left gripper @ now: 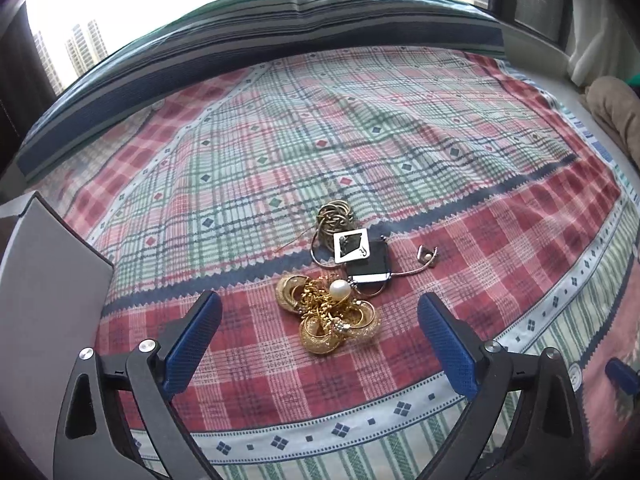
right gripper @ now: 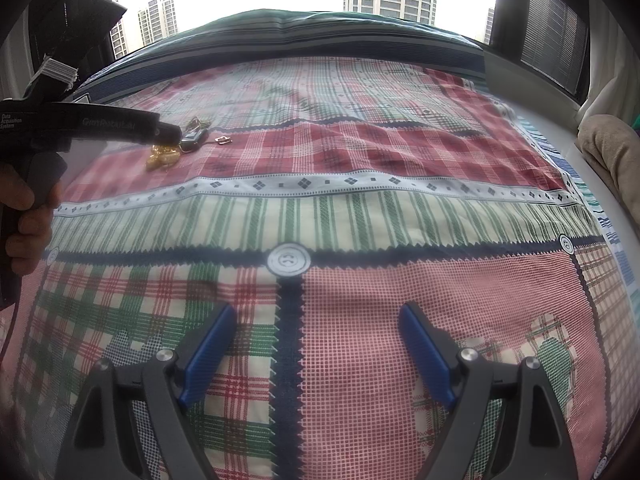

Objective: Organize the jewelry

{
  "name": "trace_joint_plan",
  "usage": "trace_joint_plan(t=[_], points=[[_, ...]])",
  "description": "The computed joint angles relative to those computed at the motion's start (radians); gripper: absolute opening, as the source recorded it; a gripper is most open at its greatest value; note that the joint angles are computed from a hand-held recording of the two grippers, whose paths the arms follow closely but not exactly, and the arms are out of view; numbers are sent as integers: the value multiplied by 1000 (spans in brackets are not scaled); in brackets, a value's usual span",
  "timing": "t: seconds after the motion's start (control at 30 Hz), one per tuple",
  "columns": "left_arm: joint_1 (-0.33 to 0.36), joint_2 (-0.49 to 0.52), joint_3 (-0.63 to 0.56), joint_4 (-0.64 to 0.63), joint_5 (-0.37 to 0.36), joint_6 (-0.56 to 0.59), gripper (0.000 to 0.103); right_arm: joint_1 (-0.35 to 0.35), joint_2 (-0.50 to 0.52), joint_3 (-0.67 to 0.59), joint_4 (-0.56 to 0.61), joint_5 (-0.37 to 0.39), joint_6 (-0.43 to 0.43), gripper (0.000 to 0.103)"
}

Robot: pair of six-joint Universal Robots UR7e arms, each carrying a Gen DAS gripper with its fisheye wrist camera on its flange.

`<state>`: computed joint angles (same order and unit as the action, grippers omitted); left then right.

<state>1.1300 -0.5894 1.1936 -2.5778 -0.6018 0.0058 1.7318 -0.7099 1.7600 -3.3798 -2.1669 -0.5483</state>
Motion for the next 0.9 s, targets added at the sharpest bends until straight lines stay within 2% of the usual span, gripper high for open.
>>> trace_joint_plan(t=[0.07,0.13,0.17,0.2,0.3,0.5,0.6,0.7,0.73,0.8,0.87,0.9], points=[[15,-14,12,17,-37,-33,75,0,0,0,0,0,0,86],[21,-39,55,-41,-59,-32,60,0,0,0,0,0,0,86],[20,-47,73,-69,-54,-13,38,0,0,1,0,1,0,86],[19,-59,95,-86,-47,1,30,0,0,0,0,0,0,86],[17,-116,182,-161,-75,23,22,-1,0,0,0,1,0,86],[-18,-299,440,-195,-106,-37,22,-1,0,0,0,1,0,86],[-45,-402,574,-171,-115,-101,22,-1,0,0,0,1,0,86],[-66,-471,657,-130,-127,-148,25,-1,0,0,0,1,-1,86],[-73,-488,677,-116,-130,-163,30,-1,0,0,0,1,-1,86],[-88,-502,711,-125,-117,-168,69,-1,0,0,-1,1,-2,86],[-101,-497,744,-189,-80,-131,82,-1,0,0,-1,1,-2,86],[-105,-490,750,-206,-63,-122,84,-1,0,1,-1,1,-2,86]])
